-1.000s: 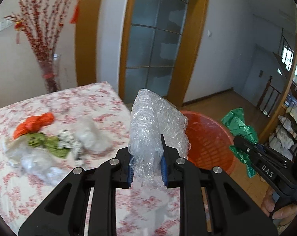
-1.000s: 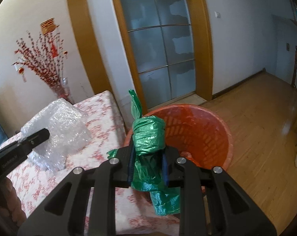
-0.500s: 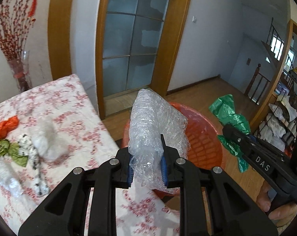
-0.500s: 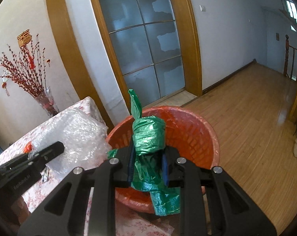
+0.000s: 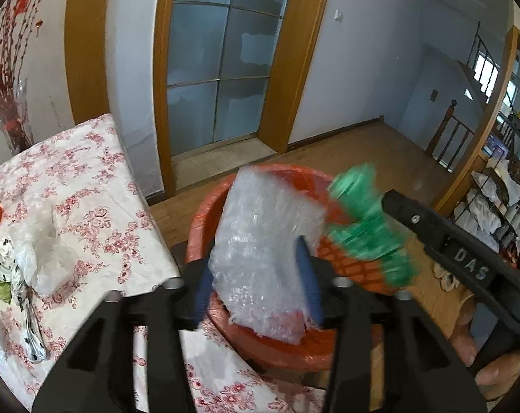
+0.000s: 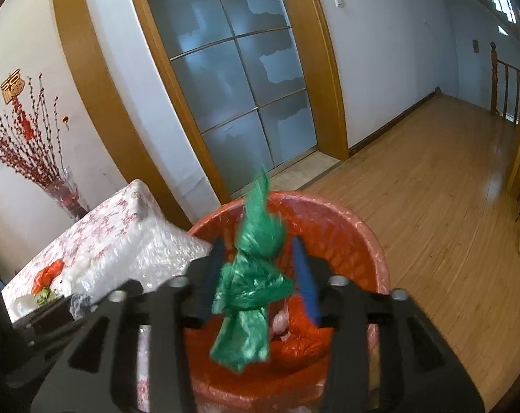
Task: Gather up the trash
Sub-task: 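Open both tools above the wastebasket to drop the green bag and bubble wrap, then move both open tools back over the remaining trash on the bed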
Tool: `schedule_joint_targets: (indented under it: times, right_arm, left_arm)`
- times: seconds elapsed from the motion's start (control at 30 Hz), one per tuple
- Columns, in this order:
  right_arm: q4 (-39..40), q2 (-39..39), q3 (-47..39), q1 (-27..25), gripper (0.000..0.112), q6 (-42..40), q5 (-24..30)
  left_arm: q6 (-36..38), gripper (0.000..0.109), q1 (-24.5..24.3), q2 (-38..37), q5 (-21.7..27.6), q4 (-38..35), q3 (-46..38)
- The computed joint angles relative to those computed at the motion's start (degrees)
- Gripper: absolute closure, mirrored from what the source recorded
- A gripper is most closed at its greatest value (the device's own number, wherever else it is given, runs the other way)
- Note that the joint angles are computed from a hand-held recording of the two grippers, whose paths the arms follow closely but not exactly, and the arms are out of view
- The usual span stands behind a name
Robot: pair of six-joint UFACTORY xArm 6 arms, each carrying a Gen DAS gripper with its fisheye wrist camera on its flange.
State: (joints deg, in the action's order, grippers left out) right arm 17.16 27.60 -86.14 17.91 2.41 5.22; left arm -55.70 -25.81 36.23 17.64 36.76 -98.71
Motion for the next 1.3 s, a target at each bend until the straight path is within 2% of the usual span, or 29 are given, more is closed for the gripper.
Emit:
schedule_joint_targets:
  times: [0.2, 0.33, 0.4, 0.53, 0.87, 1.1, 1.3]
  right_arm:
    - [-3.62, 0.13, 0.76, -0.65, 0.055, 3.84, -0.13]
    - [-13.22, -1.40, 3.80, -1.46, 0.049, 12.26, -0.91]
    - [-14.65, -2.28, 5.15, -1.61, 0.048, 13.48, -1.08]
    - [-15.70, -4.09, 7.36, -1.18, 0.047, 14.45, -1.31]
    - [-8.03, -7.66, 10.49, 3.70, 0.047, 5.33, -1.13]
    - [1.97, -8.49, 9.46, 10.18, 0.047, -5.76, 1.03]
    - [7.99, -6.50, 5.35, 16.26, 0.045, -13.24, 4.34]
  left_arm:
    - [-3.14, 0.050, 0.48, -1.33, 2.41, 2.77, 2.16]
    - [-11.10, 0.041, 1.25, -5.27, 3.78, 11.71, 7.01]
    - [-15.29, 0.038, 1.59, -8.13, 4.73, 16.61, 10.44]
    - [-20.09, 0.034, 2.40, -12.61, 5.93, 21.92, 15.85]
    - [-32.10, 0.033, 4.86, -24.29, 8.97, 31.33, 29.62]
    - [-40.73, 0.030, 7.77, -34.23, 12.20, 37.78, 40.51]
    - [-43.38, 0.028, 11.41, -43.35, 16.23, 39.36, 50.41]
